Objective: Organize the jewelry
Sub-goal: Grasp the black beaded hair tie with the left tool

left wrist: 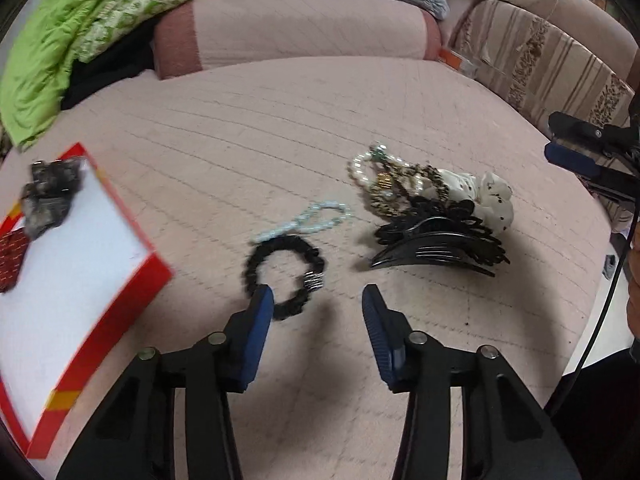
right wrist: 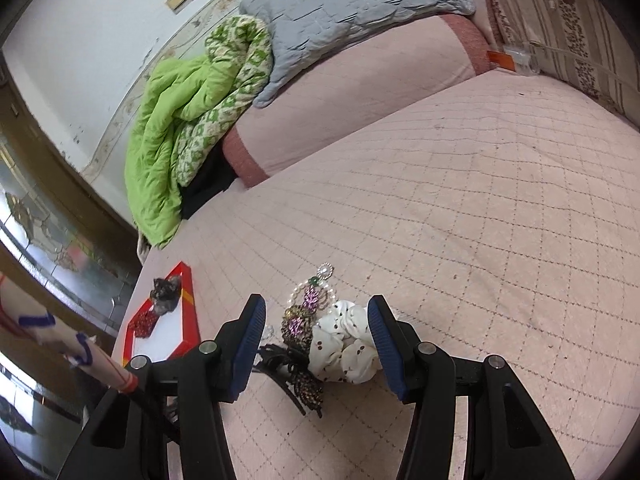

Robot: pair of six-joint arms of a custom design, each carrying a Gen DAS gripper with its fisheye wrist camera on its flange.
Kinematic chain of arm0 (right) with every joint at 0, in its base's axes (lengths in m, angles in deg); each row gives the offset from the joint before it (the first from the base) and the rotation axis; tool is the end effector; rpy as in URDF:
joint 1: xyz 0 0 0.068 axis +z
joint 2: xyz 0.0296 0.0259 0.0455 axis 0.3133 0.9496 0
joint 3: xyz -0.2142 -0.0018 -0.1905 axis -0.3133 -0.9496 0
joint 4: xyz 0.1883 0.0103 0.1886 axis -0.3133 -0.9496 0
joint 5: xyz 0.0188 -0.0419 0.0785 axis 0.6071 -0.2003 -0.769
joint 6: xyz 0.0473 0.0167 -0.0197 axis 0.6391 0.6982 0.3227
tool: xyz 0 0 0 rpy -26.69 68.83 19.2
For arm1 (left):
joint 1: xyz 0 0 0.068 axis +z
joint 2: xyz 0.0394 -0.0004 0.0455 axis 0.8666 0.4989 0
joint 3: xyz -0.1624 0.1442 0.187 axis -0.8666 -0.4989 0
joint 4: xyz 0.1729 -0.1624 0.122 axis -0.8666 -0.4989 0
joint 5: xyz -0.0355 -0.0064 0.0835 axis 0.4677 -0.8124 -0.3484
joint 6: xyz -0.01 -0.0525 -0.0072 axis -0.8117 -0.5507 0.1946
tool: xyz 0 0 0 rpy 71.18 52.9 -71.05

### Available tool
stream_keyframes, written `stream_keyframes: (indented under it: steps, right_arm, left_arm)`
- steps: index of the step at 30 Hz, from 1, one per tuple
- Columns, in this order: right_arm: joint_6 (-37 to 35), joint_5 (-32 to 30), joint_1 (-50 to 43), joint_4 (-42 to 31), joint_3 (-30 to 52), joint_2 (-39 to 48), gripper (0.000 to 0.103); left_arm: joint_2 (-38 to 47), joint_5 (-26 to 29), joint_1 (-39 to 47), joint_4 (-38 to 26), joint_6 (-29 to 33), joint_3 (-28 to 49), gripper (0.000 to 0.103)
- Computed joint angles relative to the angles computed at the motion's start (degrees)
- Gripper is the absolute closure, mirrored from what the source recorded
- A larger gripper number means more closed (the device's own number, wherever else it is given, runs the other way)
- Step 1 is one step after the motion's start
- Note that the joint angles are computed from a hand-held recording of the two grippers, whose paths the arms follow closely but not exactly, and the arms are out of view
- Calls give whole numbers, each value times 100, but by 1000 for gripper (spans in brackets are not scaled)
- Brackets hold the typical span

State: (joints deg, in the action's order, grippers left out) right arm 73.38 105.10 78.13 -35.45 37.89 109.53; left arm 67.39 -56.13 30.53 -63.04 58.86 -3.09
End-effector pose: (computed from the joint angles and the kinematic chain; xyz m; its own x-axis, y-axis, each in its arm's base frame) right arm 0.1127 0.1436 0.1698 -0.3896 0.7093 -0.5875 0.5322 0.6940 0.4850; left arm 0.2991 -0.1848 0.1062 -0.4505 0.7105 -0.5406 0.8762 0.4680 -0.1151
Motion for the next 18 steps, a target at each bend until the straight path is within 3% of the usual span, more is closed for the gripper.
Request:
stream_keyframes:
  steps: [7, 10, 15, 18]
  right_arm:
    - [-732, -584, -265, 1030, -335, 25, 45]
    - [-988, -837, -319, 1549, -458, 145, 45]
    - [-1412, -1315, -472, 2201, -515, 466, 45]
    - [-1622, -1598, -552, 2420, -458, 747, 45]
  left_arm:
    - [536, -494, -311, 197, -139, 305, 74]
    - [567, -495, -265, 219, -238, 345, 89]
    - [433, -344, -140, 98, -194, 310, 90]
    - [176, 138, 150, 38, -257, 254, 90]
